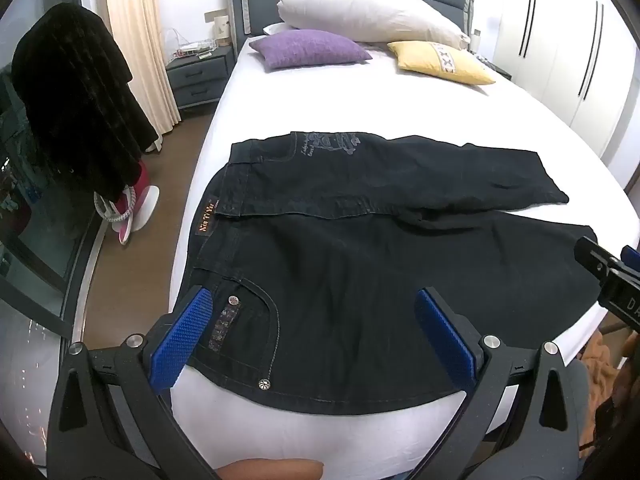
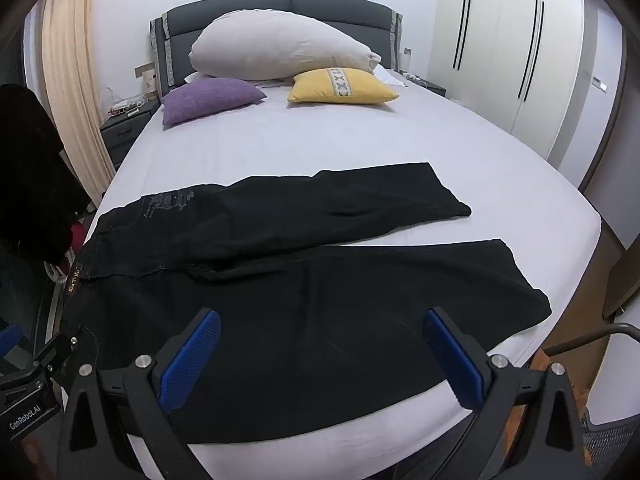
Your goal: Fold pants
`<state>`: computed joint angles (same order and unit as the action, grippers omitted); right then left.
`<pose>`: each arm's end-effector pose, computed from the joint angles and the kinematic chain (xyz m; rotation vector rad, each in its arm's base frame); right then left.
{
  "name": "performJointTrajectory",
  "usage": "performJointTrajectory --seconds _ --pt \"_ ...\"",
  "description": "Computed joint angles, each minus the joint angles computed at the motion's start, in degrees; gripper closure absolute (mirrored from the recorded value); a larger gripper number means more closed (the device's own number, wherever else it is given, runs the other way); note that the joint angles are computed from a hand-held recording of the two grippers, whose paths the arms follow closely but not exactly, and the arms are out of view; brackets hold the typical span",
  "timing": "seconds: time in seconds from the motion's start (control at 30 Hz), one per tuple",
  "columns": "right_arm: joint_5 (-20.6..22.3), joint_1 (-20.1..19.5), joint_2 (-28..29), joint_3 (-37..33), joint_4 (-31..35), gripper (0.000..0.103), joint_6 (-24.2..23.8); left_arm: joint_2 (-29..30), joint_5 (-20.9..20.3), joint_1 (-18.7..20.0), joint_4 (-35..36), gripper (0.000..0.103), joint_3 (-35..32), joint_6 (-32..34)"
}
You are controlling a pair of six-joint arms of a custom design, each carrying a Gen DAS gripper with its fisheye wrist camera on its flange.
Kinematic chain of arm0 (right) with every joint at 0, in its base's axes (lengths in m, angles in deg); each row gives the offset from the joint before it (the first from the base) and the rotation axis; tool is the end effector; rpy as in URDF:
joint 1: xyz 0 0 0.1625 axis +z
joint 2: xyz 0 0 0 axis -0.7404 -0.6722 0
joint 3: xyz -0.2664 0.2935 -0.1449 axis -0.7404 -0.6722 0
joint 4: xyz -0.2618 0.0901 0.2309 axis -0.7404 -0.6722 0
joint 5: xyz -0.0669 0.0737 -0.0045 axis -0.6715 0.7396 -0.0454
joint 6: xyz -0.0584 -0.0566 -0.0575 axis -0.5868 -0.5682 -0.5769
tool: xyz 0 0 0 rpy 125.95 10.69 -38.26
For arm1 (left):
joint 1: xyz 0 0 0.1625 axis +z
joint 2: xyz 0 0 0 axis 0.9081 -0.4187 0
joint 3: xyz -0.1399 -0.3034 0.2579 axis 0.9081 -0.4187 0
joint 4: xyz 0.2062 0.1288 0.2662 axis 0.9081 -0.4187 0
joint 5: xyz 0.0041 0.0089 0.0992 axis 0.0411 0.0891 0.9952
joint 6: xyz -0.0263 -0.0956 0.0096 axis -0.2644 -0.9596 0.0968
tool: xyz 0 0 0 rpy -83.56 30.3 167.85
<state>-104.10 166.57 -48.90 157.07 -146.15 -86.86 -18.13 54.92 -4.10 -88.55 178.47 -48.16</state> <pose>0.3551 -0.5262 0.0682 0.4947 -2.2041 0.8459 -0.1072 -0.6567 0.3300 -0.0556 2.1028 -0.9134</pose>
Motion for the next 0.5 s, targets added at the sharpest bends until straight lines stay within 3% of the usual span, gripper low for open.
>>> performJointTrajectory --seconds 0.43,0.5 --pt "-0.1 0.4 0.5 -0.4 1.8 0.0 0.3 -0.6 -0.6 -0.3 2.8 0.0 -0.9 -1.0" --pt "0.0 0.5 0.5 -0.3 1.7 0.0 0.2 -0.1 -0.4 0.0 0.3 0.0 0.1 -0.3"
